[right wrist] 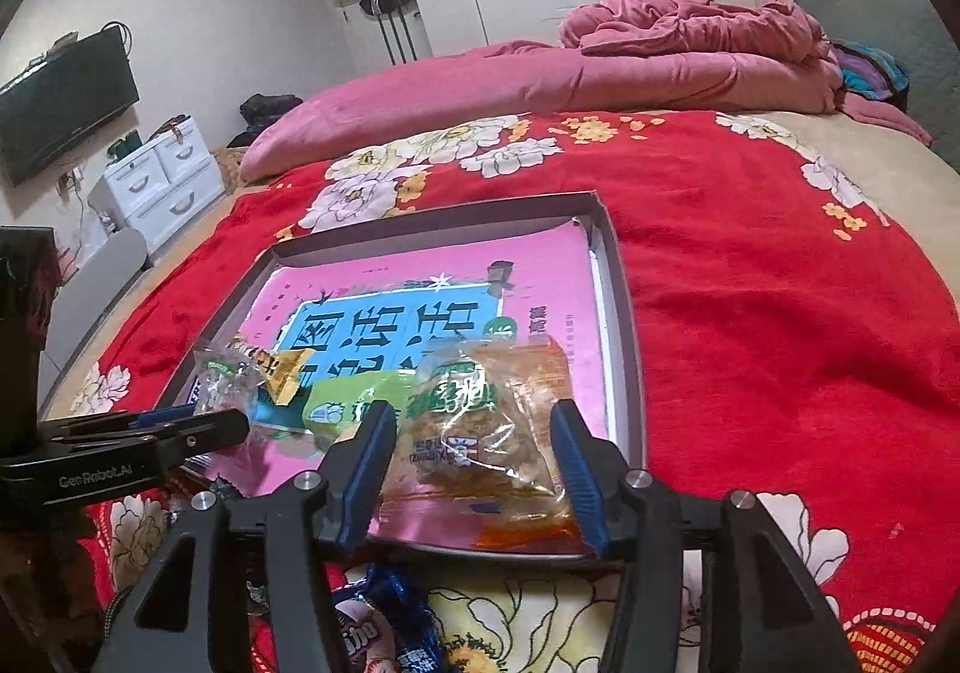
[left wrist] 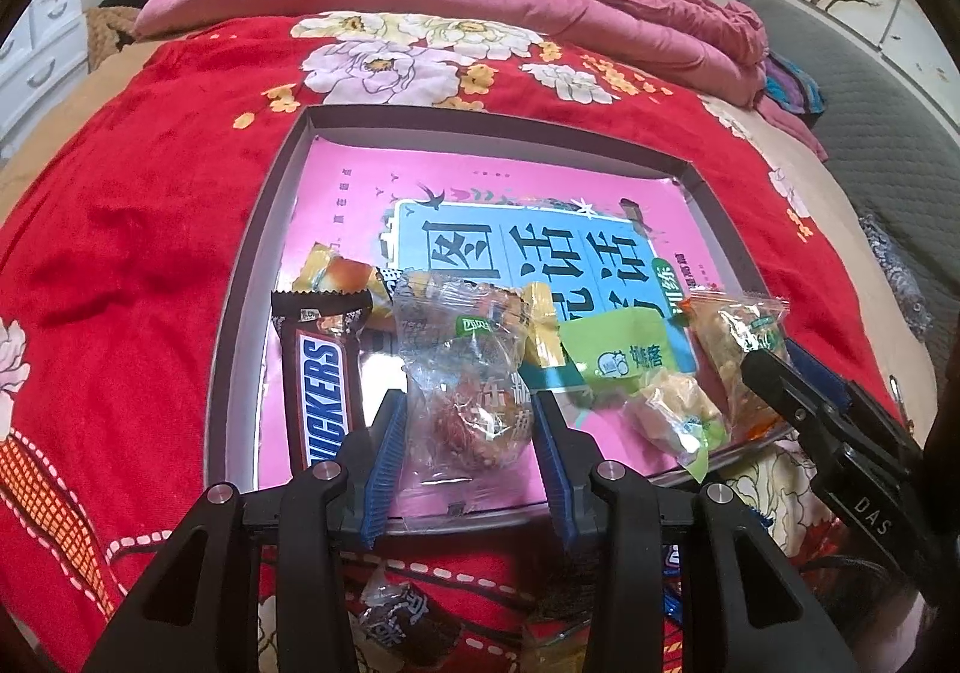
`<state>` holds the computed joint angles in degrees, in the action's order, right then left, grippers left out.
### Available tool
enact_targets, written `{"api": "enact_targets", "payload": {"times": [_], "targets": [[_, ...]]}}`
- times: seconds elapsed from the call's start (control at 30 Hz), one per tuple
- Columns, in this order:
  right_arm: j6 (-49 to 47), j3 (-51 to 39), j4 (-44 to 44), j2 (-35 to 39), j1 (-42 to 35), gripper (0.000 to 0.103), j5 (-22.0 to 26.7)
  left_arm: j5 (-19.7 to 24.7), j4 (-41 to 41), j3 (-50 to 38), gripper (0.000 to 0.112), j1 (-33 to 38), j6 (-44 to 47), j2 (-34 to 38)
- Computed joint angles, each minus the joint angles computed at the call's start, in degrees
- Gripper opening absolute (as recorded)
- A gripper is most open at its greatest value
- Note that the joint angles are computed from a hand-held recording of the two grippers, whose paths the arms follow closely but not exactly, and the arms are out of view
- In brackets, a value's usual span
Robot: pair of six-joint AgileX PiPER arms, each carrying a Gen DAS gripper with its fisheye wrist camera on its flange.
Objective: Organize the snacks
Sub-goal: 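Lower the cookie bag into the tray and open the right gripper, then lower the clear candy bag into the tray and open the left gripper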
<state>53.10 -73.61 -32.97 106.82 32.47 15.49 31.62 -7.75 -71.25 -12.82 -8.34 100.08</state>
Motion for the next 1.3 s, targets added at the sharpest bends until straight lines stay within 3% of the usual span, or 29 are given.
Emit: {"api": "enact_targets", "payload": {"times": [0.8,1.3], "targets": [[4.6,2.18,-3.92,-2.48,-0.54,0.06,-1.07,0.9,0.6,-0.58,0.044,0.04,-0.15,-0.98],[11.17,3.1,-11.5,-3.61,0.44,0.065,-1.46,0.11,1.3,0.32,0.058,-0.13,-0.72,-3.13]]}}
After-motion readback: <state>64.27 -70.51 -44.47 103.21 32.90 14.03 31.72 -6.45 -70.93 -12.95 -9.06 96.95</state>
